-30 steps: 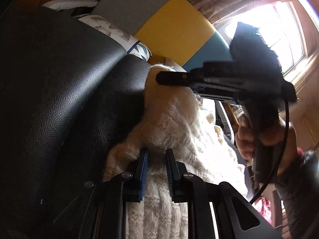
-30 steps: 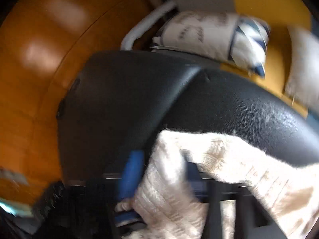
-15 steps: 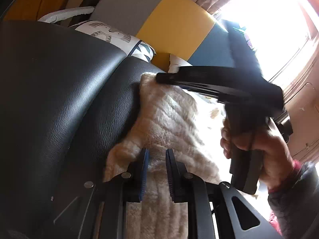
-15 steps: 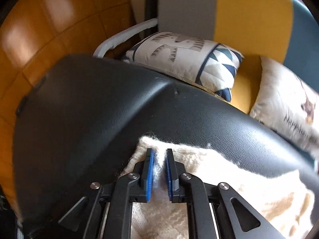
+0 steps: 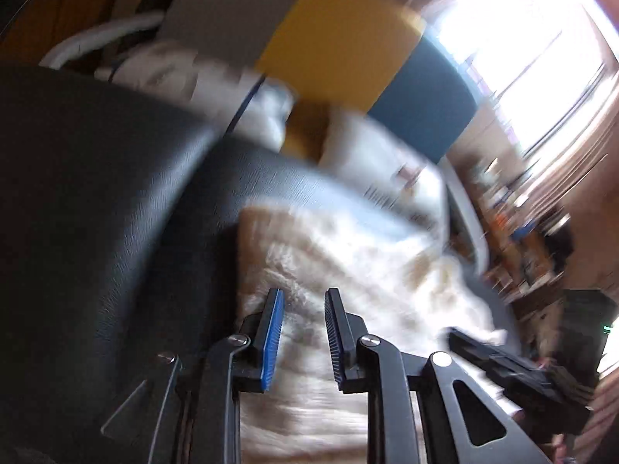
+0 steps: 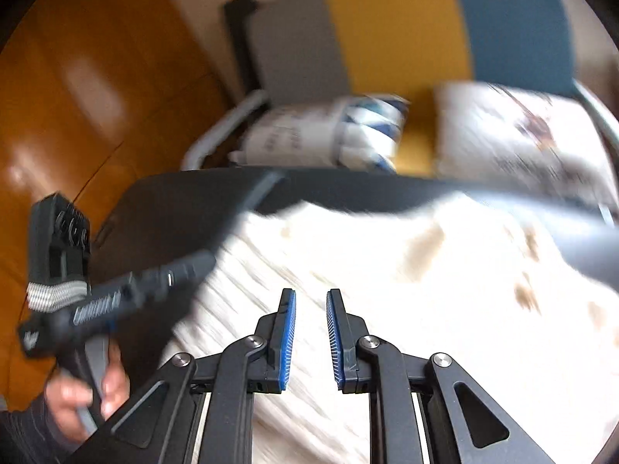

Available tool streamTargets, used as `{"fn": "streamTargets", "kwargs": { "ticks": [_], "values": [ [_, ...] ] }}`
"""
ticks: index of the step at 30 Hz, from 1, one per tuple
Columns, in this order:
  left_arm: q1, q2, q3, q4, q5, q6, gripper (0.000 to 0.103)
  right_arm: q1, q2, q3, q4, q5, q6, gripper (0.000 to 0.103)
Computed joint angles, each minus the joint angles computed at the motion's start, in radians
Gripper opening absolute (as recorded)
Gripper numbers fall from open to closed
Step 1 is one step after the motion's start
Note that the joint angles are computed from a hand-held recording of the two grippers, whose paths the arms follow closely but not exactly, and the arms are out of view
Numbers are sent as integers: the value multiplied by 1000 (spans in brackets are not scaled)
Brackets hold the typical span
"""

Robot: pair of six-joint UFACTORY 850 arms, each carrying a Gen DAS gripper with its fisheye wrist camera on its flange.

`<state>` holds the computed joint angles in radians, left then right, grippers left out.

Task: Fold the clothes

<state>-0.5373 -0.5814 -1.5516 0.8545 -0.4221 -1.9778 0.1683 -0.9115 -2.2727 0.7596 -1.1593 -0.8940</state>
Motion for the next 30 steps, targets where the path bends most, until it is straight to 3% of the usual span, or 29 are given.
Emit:
{"fn": "streamTargets", "kwargs": {
  "ticks": [3, 6, 9, 11, 15, 21, 27, 30],
  "values": [
    [-30, -23, -27, 71, -78, 11, 19, -34, 19, 68, -26, 58, 53, 17],
    [-52, -46, -71, 35, -152, 93, 19, -64, -16, 55, 13, 35, 84, 11],
    [-52, -10, -46, -8, -138, 96, 19, -76, -24, 59, 67, 25, 96, 11],
    [-74, 39, 2, 45, -148, 30, 19, -79, -8, 69, 68, 22, 116, 14],
    [-126, 142, 121, 132, -140, -80, 19, -129, 97, 221, 139, 33, 56, 22],
    [-230, 283, 303, 157, -103, -178, 20, -292, 322, 566, 212, 24, -76, 44],
    [-341, 377, 437, 87, -108, -228, 20, -489, 448, 747, 154, -31, -108, 53],
    [-382, 412, 494, 94, -108, -314, 21, -581, 465, 801, 111, -100, -106, 54]
  ]
}}
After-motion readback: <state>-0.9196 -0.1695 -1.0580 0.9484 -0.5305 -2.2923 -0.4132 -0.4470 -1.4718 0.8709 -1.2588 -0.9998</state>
